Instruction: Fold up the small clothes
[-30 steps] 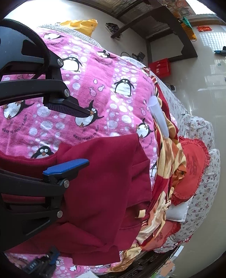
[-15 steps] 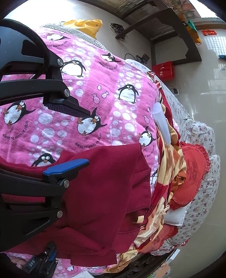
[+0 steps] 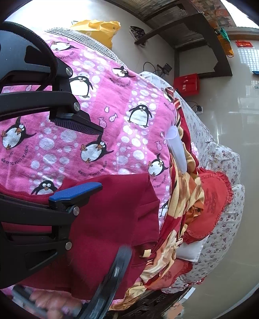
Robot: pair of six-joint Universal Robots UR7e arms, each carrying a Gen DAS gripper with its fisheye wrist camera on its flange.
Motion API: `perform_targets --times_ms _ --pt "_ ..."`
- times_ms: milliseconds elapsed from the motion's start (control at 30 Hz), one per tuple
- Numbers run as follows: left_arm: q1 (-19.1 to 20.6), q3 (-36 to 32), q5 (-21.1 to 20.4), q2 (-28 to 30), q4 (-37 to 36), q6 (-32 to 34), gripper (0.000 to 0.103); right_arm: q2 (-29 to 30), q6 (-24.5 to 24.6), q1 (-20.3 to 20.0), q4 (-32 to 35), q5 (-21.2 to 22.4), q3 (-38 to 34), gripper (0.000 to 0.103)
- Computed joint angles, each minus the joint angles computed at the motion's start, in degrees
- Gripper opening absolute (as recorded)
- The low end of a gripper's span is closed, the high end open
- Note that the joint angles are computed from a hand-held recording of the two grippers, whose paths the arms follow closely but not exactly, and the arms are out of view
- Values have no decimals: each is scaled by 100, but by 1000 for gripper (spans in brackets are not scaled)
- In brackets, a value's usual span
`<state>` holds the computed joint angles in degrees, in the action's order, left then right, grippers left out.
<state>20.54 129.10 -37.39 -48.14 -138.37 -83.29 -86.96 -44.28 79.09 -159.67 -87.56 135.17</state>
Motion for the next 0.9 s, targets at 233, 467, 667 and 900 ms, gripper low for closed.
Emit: perform_targets --times_ms 233,467,667,900 --pt "89 61 -38 111 -684 526 49 -70 315 -478 -68 422 56 65" --pt "379 -245 -108 515 -1075 1033 49 -1855 -203 -1655 -628 626 619 65" --pt "547 -571 -137 860 -1063 1162 49 -1745 74 -2185 -1919 -182 336 76" --pt "555 -1006 -83 1188 -557 1206 50 -1162 -145 -2061 -1635 -487 34 29"
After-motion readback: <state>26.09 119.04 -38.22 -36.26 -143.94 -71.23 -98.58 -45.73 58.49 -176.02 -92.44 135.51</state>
